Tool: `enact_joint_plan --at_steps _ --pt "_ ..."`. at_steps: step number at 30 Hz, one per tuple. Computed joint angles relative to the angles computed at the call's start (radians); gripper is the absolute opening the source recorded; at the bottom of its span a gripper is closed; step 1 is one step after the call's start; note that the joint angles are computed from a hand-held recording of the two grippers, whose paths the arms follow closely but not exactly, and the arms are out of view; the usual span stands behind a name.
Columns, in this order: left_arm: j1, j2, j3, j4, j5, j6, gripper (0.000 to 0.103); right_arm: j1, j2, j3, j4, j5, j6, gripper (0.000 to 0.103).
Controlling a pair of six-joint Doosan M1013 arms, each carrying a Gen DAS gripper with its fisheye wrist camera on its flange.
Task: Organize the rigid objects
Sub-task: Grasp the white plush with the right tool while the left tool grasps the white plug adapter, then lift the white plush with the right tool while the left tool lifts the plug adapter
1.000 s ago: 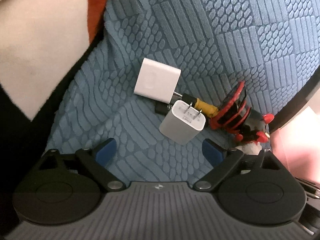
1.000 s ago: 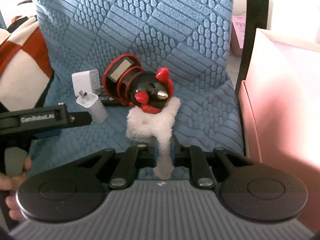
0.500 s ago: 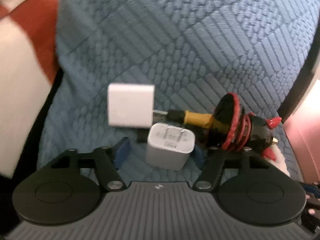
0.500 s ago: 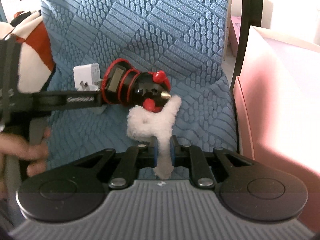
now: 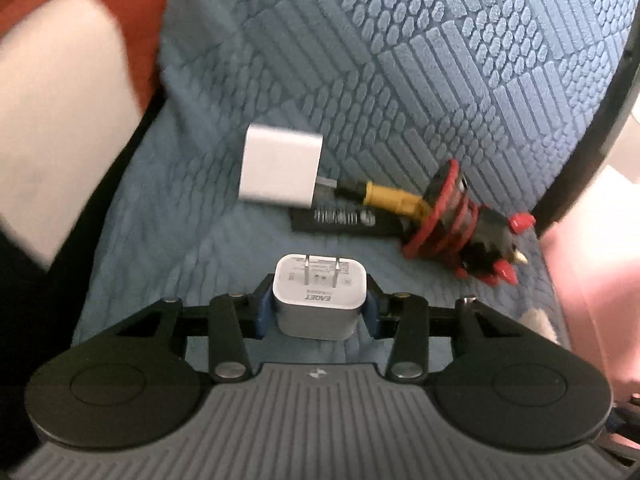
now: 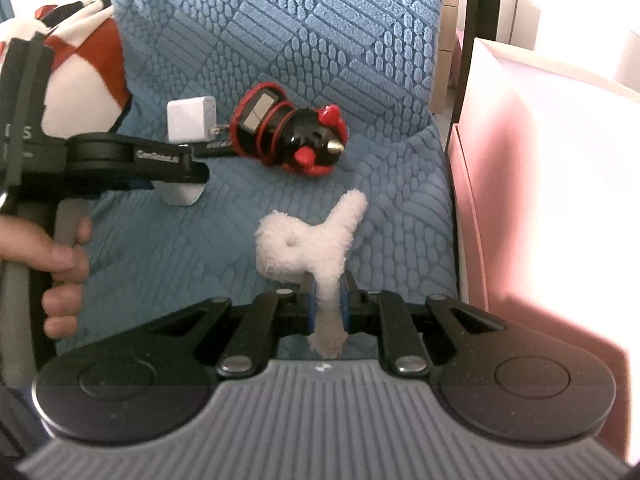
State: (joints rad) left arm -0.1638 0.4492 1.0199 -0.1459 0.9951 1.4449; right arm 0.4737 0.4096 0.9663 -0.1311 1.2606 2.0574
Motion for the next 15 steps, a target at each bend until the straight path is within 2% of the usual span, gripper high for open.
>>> enact_joint_plan --at_steps 6,12,15 --pt "0.010 -0.084 0.087 -0.029 0.041 -0.016 0.049 0.019 -0.044 0.043 -0.007 0.011 0.000 0.015" --pt "0.017 -0.158 0.164 -0.083 0.020 -0.024 0.049 0.039 -0.081 0.066 -0.004 0.040 0.012 0.015" --pt "0.009 -0.192 0.197 -0.065 0.006 -0.021 0.049 0.050 -0.096 0.077 -0.009 0.053 0.013 0.015"
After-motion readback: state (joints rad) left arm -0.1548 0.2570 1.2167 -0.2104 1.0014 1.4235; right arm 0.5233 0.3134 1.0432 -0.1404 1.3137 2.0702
